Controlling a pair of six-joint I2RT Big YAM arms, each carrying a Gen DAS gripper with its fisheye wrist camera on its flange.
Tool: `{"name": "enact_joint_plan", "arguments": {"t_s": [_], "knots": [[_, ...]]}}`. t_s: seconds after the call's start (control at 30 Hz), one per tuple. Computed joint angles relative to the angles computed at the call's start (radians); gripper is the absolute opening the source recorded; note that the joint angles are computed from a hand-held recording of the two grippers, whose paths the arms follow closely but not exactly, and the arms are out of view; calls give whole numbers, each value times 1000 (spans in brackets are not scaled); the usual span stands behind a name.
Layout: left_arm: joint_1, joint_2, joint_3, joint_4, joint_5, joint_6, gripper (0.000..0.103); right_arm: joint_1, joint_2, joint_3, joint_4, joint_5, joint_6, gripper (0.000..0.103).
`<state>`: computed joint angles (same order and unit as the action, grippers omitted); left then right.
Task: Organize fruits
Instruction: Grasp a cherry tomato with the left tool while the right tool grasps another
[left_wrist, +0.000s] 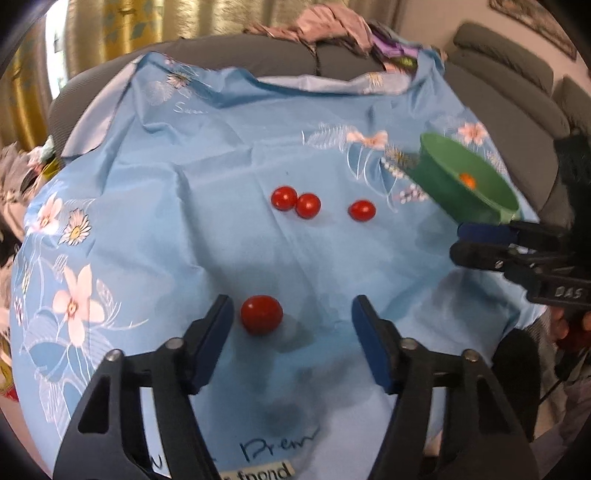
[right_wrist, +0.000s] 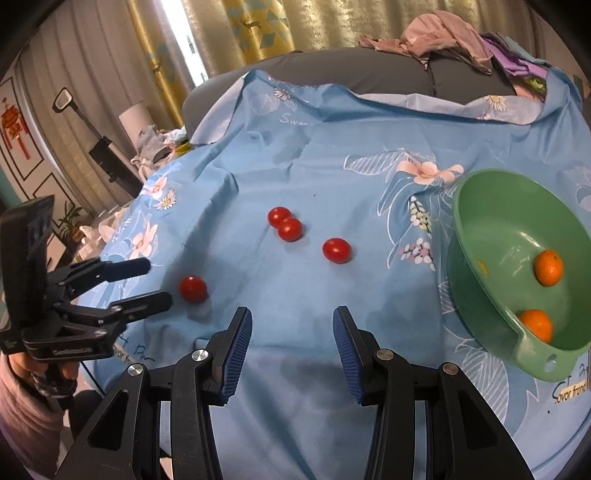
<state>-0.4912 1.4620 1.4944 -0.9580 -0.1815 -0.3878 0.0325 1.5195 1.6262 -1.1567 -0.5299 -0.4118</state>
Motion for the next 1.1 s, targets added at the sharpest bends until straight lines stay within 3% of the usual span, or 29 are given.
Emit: {"name": "enact_joint_plan", "arguments": {"t_s": [0.23,0.5,0.6,0.83,1.1], "knots": [[13,90,74,-127,-13,99,49,-3,21,8,-10,-11,-1,46],[14,161,149,-258,-47,178,43,-15,30,8,-9,-44,-5,46],[25,174,160,-279,-16,180,31,-19,34,8,-10,-49,-5,46],[44,148,118,-221,27,136,29,-28,38,10,-8,-60,-2,46],[41,97,69,-117,89,13,29,-35,48,16,-2,-47,14,46]]}}
